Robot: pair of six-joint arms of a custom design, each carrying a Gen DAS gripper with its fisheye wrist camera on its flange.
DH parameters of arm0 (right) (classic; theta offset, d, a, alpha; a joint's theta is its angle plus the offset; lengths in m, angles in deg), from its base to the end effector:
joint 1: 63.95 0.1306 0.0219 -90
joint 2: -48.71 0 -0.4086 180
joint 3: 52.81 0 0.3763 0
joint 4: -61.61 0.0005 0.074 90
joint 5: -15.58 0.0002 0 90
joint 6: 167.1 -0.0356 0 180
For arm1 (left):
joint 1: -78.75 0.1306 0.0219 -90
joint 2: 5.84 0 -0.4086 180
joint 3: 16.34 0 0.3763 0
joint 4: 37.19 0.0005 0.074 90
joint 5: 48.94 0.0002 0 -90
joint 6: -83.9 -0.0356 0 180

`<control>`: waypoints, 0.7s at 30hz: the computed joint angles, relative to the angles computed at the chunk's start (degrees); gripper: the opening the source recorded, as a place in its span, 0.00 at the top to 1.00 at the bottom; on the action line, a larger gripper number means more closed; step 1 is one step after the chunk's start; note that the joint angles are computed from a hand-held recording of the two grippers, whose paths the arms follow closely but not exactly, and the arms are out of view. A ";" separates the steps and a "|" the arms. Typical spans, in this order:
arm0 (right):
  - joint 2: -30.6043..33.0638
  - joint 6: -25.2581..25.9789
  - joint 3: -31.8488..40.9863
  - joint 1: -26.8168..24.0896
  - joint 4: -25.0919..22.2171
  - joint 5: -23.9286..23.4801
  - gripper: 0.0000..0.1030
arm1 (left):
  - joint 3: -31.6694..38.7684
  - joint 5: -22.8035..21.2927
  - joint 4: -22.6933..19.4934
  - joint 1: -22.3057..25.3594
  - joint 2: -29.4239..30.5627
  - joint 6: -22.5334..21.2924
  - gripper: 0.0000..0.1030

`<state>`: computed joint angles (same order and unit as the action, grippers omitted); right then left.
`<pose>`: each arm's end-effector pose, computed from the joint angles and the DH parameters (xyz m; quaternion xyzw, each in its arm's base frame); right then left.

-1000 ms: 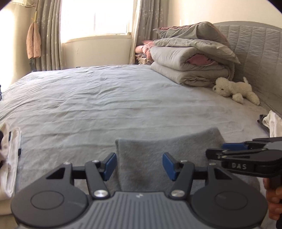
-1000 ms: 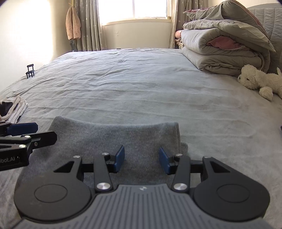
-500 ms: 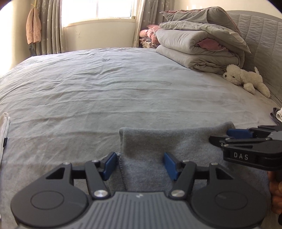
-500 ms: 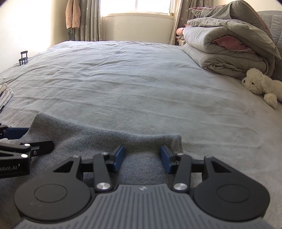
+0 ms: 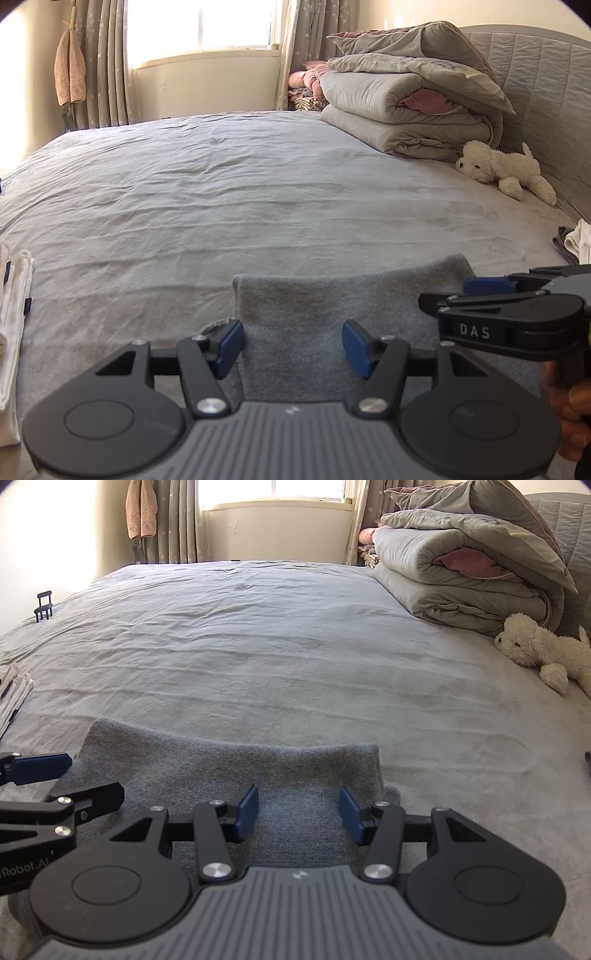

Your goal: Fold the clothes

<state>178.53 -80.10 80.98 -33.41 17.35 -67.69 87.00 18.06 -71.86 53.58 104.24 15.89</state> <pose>0.6416 0.3731 0.3996 -0.1916 0.8856 0.0701 0.4171 0.5631 -0.2498 0.3994 -0.0572 0.8951 0.0053 0.4422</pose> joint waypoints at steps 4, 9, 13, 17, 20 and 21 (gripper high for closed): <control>-1.76 0.18 -2.29 0.44 -0.77 0.41 0.46 | -0.75 -1.55 -0.98 -0.83 -0.04 0.33 0.41; -3.33 1.37 -5.07 0.71 -0.09 0.66 0.44 | -1.69 -0.81 -1.18 -0.66 -0.42 2.13 0.40; -3.66 1.02 -5.46 0.62 -0.18 0.36 0.44 | -2.17 -1.09 -1.01 -0.80 -0.68 1.97 0.40; -4.58 0.93 -6.95 0.87 0.24 0.53 0.44 | -2.91 -1.14 -0.68 -0.99 -1.14 2.00 0.40; -5.43 1.04 -8.15 1.07 0.43 0.41 0.43 | -3.41 -1.67 -0.35 -1.24 -1.41 1.49 0.40; -5.74 1.13 -8.56 1.12 0.52 0.34 0.42 | -3.66 -1.82 -0.16 -1.33 -1.49 1.42 0.40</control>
<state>172.80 -78.97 72.41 -32.29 17.86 -67.34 83.33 16.24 -72.02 52.25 102.75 17.31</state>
